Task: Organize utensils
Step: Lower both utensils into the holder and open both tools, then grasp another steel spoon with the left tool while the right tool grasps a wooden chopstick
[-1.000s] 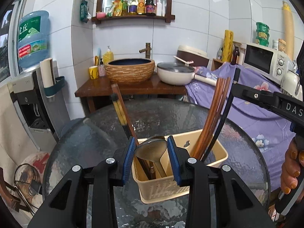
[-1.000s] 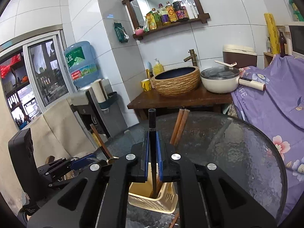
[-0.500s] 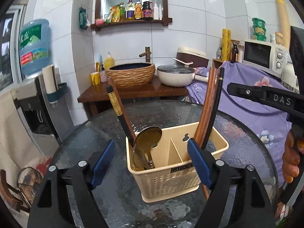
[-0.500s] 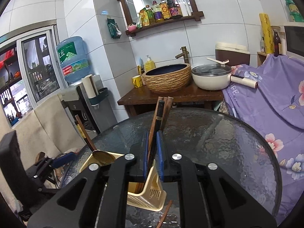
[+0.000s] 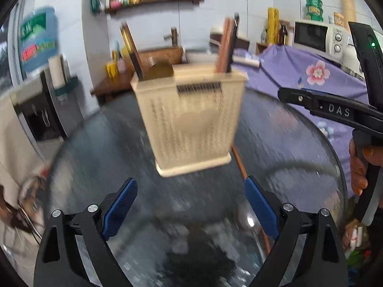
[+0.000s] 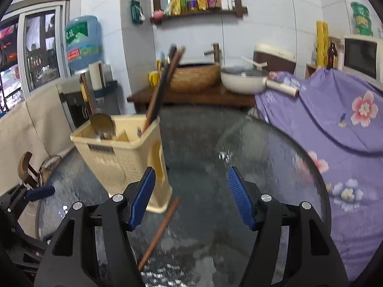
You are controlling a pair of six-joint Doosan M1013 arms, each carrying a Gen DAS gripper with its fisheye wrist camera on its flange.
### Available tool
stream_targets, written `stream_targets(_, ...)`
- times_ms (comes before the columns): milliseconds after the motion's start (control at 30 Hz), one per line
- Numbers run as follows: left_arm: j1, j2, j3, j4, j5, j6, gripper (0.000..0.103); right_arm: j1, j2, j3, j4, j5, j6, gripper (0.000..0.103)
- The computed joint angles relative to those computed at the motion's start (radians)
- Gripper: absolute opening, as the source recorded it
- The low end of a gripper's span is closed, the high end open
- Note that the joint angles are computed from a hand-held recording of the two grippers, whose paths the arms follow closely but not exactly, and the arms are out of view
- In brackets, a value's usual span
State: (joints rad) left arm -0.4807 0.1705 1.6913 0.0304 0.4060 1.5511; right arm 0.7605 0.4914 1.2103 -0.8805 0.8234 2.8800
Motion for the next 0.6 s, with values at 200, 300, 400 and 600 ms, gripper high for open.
stream_targets(200,-0.027,0.026,0.004,-0.078,0.082,0.041,0.075,0.002,-0.012,0.066,0.062,-0.002,0.068,0.064)
stream_targets(300,-0.047,0.034,0.006,-0.050,0.089,0.012,0.075,0.008,-0.015,0.084,0.065,0.011,0.080,0.064)
stream_targets(400,-0.062,0.043,0.001,-0.057,0.102,0.009,0.073,0.010,-0.021,0.099,0.072,0.004,0.081,0.064)
stream_targets(600,-0.081,0.065,-0.013,-0.026,0.135,-0.063,0.059,0.015,-0.026,0.112,0.076,-0.008,0.081,0.064)
